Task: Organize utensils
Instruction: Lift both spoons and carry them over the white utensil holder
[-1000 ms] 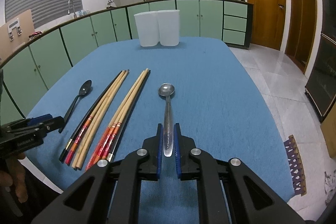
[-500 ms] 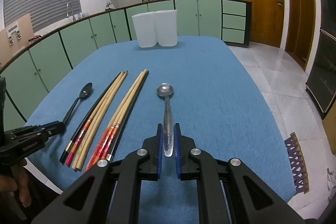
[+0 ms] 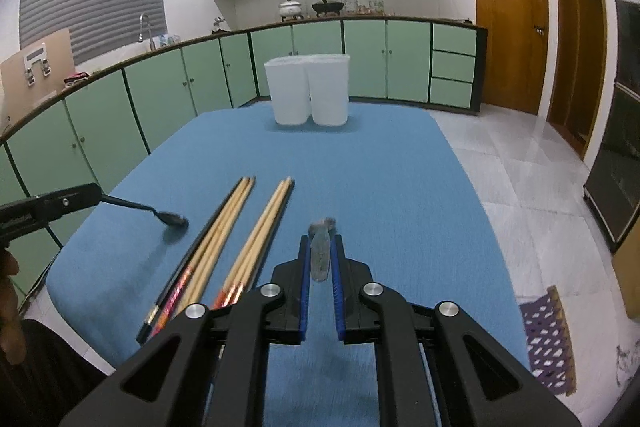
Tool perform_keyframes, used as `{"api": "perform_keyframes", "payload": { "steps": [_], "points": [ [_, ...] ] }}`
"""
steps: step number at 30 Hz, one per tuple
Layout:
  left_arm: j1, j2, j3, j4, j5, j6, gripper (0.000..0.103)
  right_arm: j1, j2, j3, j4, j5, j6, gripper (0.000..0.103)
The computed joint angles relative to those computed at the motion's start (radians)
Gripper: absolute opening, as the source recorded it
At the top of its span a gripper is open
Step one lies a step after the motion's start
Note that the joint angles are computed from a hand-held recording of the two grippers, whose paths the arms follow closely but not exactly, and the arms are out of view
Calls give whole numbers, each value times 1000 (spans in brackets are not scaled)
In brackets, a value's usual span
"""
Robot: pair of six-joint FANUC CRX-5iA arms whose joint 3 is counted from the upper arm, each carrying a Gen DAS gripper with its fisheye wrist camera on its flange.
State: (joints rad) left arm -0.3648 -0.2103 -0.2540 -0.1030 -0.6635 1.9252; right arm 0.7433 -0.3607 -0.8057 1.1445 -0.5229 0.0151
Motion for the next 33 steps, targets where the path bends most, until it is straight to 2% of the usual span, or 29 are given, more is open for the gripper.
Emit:
{"api": "perform_keyframes", "payload": {
  "steps": [6,15,18,24,28,33],
  "points": [
    [38,17,22,66,10,-77,10,-10,25,77,-87,-10,142,10],
    [71,42,55,145,19,-183,10,-17,56,212,-328,-40,421,10],
    [83,52,69,176,22,-221,10,-20,63,242,-362,-49,475,10],
    [83,107,157,180,13,-270,10,-42,91,342,-487,-55,639,9],
    [80,152,226,175,14,-289,10,-54,127,413,-520,-56,720,9],
    [87,240,344,206,9,-333,10,-95,216,583,-659,-76,892,9]
  ]
}}
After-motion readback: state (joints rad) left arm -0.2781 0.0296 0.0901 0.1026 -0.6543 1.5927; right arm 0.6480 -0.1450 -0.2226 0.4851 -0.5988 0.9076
